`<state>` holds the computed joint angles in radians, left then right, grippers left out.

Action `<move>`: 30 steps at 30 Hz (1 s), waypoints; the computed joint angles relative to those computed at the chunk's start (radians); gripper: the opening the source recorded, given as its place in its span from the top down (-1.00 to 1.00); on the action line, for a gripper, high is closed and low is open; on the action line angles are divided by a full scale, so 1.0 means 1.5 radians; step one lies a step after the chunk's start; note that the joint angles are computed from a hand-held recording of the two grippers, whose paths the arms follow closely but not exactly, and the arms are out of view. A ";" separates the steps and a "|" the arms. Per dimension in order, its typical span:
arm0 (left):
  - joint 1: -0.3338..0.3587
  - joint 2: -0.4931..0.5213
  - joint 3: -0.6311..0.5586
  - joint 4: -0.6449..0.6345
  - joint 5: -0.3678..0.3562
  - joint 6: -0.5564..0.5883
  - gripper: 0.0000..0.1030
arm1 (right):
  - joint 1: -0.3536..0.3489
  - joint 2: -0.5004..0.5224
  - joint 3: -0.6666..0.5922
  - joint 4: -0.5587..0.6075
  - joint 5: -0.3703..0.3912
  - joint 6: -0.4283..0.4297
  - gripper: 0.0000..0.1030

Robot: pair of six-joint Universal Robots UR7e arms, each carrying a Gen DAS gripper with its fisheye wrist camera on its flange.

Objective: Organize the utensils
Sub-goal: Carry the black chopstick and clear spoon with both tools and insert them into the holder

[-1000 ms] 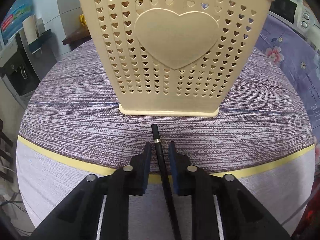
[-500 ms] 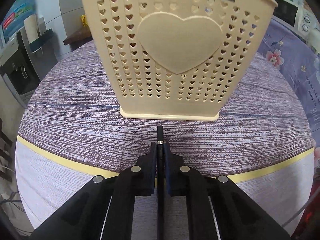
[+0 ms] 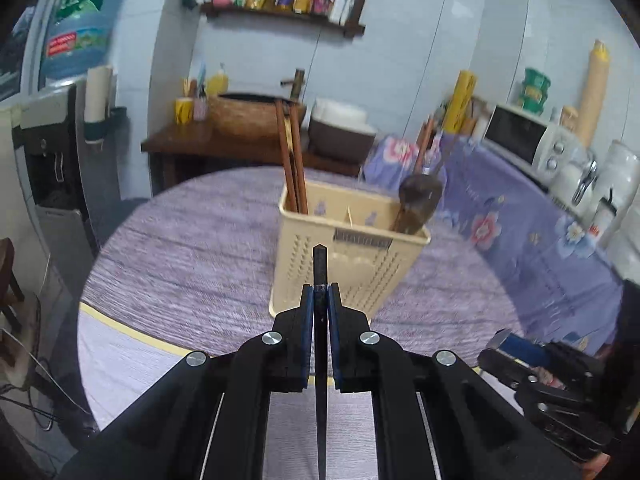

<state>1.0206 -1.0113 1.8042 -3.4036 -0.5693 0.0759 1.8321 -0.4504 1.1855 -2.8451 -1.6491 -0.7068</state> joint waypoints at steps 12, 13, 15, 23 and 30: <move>-0.005 -0.010 0.015 -0.044 -0.013 0.023 0.83 | 0.005 -0.008 -0.005 0.020 0.023 0.006 0.28; -0.006 -0.012 0.016 -0.046 -0.013 0.024 0.84 | 0.005 -0.008 -0.006 0.020 0.024 0.004 0.28; -0.007 -0.014 0.017 -0.051 -0.014 0.027 0.84 | 0.006 -0.007 -0.010 0.025 0.028 0.006 0.28; -0.016 -0.019 -0.017 -0.047 -0.032 0.066 0.84 | 0.019 0.012 -0.063 0.042 0.054 -0.015 0.28; -0.047 -0.013 -0.119 -0.060 -0.044 0.175 0.83 | 0.057 0.071 -0.228 0.100 0.100 -0.022 0.28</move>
<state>0.9506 -1.0303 1.6256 -3.4936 -0.6359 0.3380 1.9183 -0.3435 0.8435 -2.6958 -1.4997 -0.7405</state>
